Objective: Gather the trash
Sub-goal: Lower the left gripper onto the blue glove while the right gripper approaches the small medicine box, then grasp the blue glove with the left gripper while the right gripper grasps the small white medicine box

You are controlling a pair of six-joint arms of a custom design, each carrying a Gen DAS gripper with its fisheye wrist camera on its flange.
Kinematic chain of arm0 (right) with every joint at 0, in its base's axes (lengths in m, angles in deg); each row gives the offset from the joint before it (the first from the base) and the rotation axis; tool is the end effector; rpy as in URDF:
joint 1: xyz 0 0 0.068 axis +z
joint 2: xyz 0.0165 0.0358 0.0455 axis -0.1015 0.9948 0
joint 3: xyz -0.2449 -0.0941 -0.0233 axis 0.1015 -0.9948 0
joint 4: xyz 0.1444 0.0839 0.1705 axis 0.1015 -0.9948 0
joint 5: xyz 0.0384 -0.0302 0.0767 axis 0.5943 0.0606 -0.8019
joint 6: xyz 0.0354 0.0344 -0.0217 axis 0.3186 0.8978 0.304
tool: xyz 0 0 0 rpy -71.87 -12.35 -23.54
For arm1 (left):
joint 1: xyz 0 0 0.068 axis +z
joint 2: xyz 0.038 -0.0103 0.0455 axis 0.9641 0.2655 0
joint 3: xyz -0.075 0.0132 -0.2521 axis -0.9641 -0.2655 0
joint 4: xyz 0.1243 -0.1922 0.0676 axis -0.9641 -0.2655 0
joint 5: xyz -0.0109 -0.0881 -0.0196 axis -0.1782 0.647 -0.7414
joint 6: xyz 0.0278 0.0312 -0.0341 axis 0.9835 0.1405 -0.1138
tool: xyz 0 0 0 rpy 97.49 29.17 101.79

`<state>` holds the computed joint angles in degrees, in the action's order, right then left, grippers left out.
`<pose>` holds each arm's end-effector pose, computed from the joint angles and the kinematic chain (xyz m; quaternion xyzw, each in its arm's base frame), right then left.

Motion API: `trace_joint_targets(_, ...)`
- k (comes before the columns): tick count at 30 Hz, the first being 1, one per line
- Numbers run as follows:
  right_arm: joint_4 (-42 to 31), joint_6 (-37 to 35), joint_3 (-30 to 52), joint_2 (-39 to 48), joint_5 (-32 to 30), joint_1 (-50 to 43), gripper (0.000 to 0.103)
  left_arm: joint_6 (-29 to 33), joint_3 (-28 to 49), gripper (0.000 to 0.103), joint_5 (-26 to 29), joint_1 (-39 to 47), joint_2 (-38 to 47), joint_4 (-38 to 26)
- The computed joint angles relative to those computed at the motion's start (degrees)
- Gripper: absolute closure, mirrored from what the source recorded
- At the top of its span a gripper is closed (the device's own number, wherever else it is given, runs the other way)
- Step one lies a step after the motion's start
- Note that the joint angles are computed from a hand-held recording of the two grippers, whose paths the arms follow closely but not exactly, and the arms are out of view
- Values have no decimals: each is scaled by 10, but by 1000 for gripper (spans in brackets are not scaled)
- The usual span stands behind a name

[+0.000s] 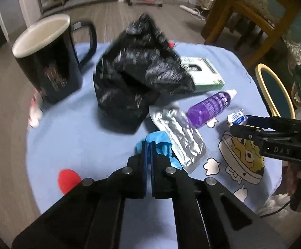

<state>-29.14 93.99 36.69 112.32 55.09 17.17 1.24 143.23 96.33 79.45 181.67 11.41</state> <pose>0.3105 0.1347 0.1499 -0.0012 0.9811 0.1093 0.1598 0.3112 0.0165 0.1807 0.1545 0.9618 -0.0958 0.2045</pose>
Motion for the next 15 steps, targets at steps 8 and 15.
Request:
trace_joint_targets(8,-28,16,-56,-120,7,-17,43,28,-27,103,-30,-20,-97,-15)
trace_joint_targets(15,-139,13,-28,-225,29,-12,43,46,-48,102,-60,-23,-86,-6)
